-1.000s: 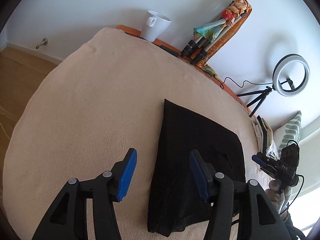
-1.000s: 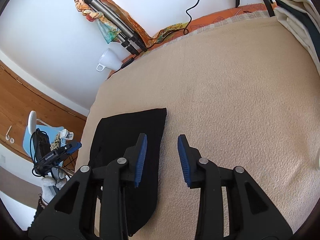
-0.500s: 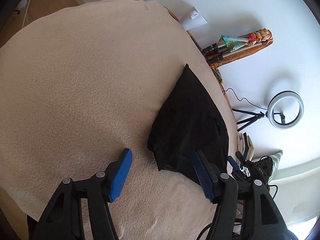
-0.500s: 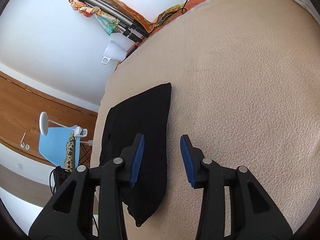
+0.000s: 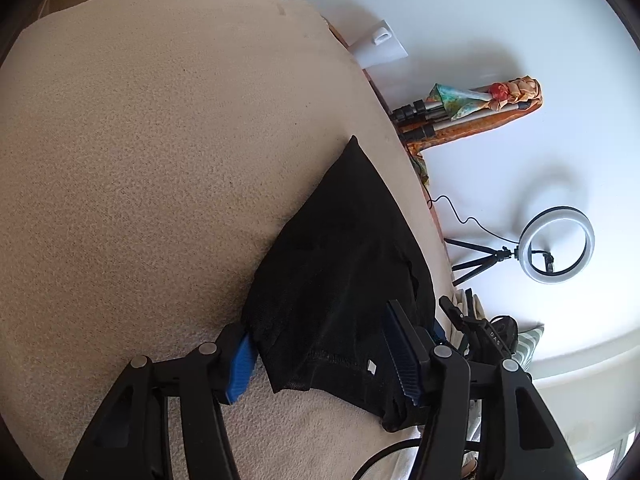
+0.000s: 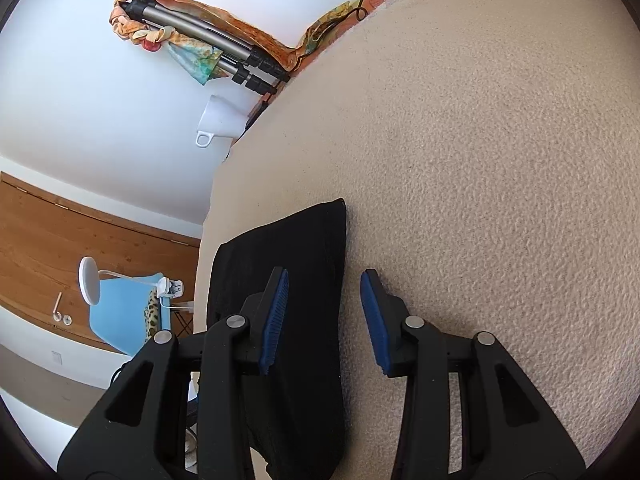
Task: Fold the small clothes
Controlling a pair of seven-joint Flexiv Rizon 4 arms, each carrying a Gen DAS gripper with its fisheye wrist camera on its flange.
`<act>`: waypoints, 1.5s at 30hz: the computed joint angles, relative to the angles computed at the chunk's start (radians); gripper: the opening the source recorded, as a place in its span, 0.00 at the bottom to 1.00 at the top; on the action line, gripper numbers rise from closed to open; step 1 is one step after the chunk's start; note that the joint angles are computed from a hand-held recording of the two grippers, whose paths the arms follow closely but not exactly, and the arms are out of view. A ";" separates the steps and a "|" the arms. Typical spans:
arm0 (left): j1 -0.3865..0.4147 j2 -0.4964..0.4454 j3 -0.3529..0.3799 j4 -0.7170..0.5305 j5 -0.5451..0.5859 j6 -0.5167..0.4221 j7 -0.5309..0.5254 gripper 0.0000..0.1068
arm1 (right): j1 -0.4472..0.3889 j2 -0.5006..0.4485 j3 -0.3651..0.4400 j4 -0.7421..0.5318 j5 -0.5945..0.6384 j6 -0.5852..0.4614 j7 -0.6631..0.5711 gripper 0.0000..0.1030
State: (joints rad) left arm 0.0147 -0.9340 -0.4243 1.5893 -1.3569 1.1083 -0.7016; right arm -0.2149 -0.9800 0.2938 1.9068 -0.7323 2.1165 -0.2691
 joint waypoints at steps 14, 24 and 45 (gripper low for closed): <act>-0.019 -0.041 -0.034 -0.048 0.067 0.094 0.049 0.07 | -0.014 -0.065 0.059 -0.142 -0.084 -0.110 0.023 0.21; -0.011 0.012 -0.076 -0.013 -0.025 0.138 0.210 0.04 | 0.080 0.080 0.013 -0.106 0.036 -0.231 -0.142 0.07; -0.172 0.071 -0.015 -0.058 -0.057 0.007 0.263 0.03 | 0.070 0.369 -0.012 0.082 0.298 -0.304 -0.415 0.07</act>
State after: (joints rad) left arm -0.1569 -0.8628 -0.4397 1.5313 -1.4142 1.1157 -0.4385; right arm -0.1448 -0.6111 0.2822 1.9890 -0.4339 1.8122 -0.6841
